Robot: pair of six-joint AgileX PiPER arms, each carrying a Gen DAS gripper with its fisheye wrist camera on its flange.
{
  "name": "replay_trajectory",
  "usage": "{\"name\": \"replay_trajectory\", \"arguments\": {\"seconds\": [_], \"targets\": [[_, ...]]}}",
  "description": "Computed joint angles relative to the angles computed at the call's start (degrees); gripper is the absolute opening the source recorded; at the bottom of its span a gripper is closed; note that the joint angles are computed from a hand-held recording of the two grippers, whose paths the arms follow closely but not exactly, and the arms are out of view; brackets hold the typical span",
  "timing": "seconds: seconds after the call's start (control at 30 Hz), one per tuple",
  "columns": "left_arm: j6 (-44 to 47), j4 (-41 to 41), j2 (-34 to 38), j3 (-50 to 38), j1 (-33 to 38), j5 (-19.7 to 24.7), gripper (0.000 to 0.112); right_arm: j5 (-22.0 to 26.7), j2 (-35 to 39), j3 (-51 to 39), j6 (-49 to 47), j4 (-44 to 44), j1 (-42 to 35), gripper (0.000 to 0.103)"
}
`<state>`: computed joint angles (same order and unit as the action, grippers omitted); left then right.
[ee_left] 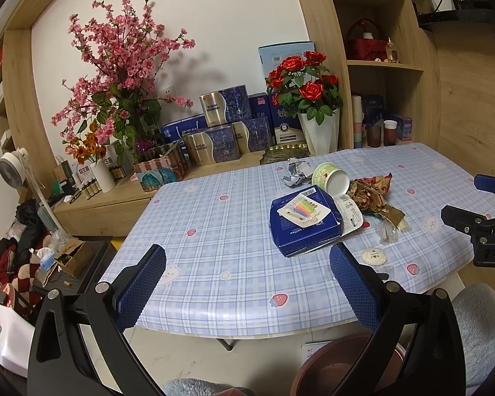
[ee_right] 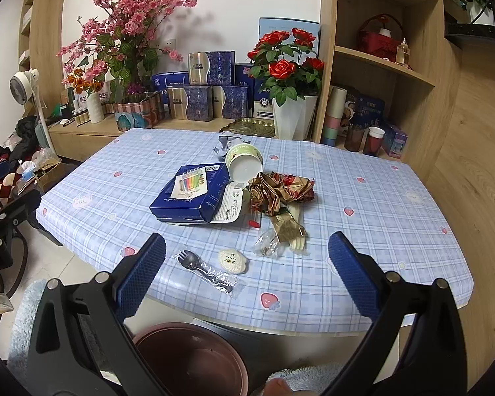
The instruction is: Collect trash
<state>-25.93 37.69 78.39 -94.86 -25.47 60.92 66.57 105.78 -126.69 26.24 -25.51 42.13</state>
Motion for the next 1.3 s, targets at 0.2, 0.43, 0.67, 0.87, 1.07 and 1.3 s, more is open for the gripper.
{"name": "replay_trajectory", "arguments": {"seconds": [0.2,0.43,0.67,0.87,1.07,1.3], "targets": [[0.09,-0.11,-0.05,0.06,0.12,-0.05,0.097,-0.51,-0.12,0.79,0.29,-0.18,0.01,0.097],[0.39,-0.38,0.04,-0.23,0.28,0.06,0.097,-0.35,-0.10,0.57,0.26,-0.21,0.07,0.097],[0.56,-0.53,0.13,-0.41,0.36,0.13,0.097,-0.56,-0.11,0.87,0.33,-0.24,0.06,0.097],[0.17,-0.29,-0.36,0.76,0.43,-0.35,0.097,-0.59,-0.19,1.10,0.46,-0.32,0.10,0.097],[-1.74,1.24,-1.14,3.29,-0.08,-1.26,0.097,-1.99,-0.83,3.58,1.09,-0.55,-0.03,0.097],[-3.02,-2.05,-2.94,10.57,3.00,-6.56,0.097,-5.30,-2.65,8.94,3.17,0.50,-1.62,0.097]]}}
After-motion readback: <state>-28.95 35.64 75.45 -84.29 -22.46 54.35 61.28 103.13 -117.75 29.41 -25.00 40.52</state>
